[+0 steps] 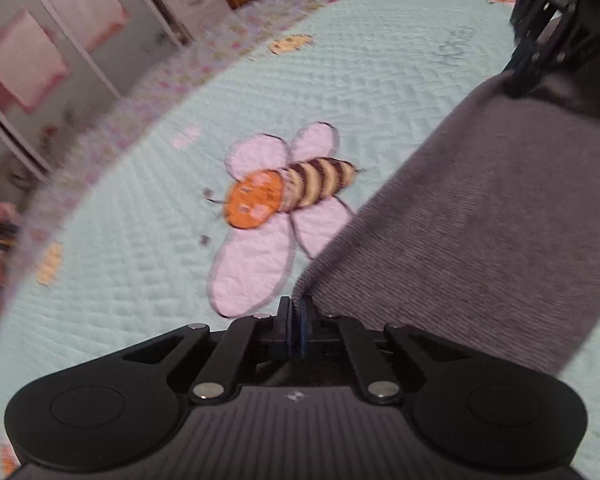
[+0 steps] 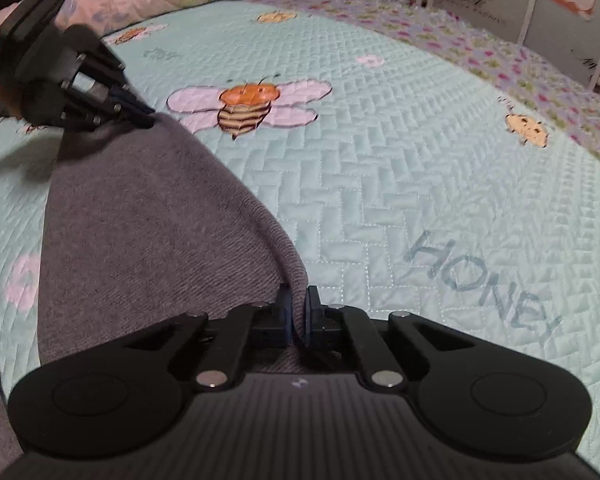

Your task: Fold clothes

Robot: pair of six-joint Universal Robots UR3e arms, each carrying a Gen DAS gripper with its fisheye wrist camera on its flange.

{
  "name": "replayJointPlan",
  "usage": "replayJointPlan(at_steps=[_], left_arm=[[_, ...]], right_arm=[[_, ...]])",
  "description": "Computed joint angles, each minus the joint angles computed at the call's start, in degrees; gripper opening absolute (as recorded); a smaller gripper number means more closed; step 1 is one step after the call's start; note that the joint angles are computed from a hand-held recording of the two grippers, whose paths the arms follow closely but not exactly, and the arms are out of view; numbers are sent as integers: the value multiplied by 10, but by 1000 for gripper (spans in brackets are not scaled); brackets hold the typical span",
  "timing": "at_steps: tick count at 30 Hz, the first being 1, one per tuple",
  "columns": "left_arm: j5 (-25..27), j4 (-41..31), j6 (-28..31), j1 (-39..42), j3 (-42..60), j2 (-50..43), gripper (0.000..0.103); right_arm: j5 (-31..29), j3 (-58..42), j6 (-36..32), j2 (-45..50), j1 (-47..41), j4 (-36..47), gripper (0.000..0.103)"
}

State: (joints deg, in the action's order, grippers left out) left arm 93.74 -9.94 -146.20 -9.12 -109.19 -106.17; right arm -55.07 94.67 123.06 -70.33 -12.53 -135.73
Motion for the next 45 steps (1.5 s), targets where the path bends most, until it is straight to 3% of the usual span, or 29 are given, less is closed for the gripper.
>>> replayJointPlan(at_steps=[4,7,8,9,12,16,18,20,23,24,26,30,35,37,39,43,45], left_arm=[[101,85,9,-41,42,-68,3],[137,72,30,-49,107,-115,5],[175,102,67,-61,126,-149,5],[201,116,68,-65,143,-172,1],[269,138,73,-71,198,-234,4],[280,160,-96,-57,125,-166,6],[247,155,-182,-44,45,-84,7],[205,152,-216,-41,-28,-10,7],[159,109,-259,-81,-91,72,15],[143,92,-273,-102,-90,78,22],[116,53,-299,-153,-69,75,29],[69,-25,-325,-261,91,-28,33],[48,-76,-365,-355,353,-206,33],[38,-103,-383,-379,464,-276,33],[22,-125,-401,-393,547,-332,34],[9,-221,-404,-415,702,-428,35],[27,-259,-412,-426,754,-462,35]], right_arm=[[-3,2,65,27,9,-94,5],[-13,-30,136,77,24,-159,5],[-21,-53,155,95,30,-151,7],[-28,-61,171,109,34,-165,11],[-24,-46,212,126,33,-238,18],[48,27,258,56,-40,-245,20],[110,98,268,-18,-124,-224,20],[173,183,236,-115,-241,-162,19],[183,299,217,-264,-421,-117,26],[181,330,205,-303,-481,-111,30],[190,366,153,-354,-599,-72,48],[185,312,95,-322,-716,85,51],[191,178,105,-176,-679,178,54],[192,86,93,-108,-647,268,55],[175,15,125,-55,-605,307,58],[139,-50,160,-5,-552,321,59],[137,-89,152,26,-534,346,60]])
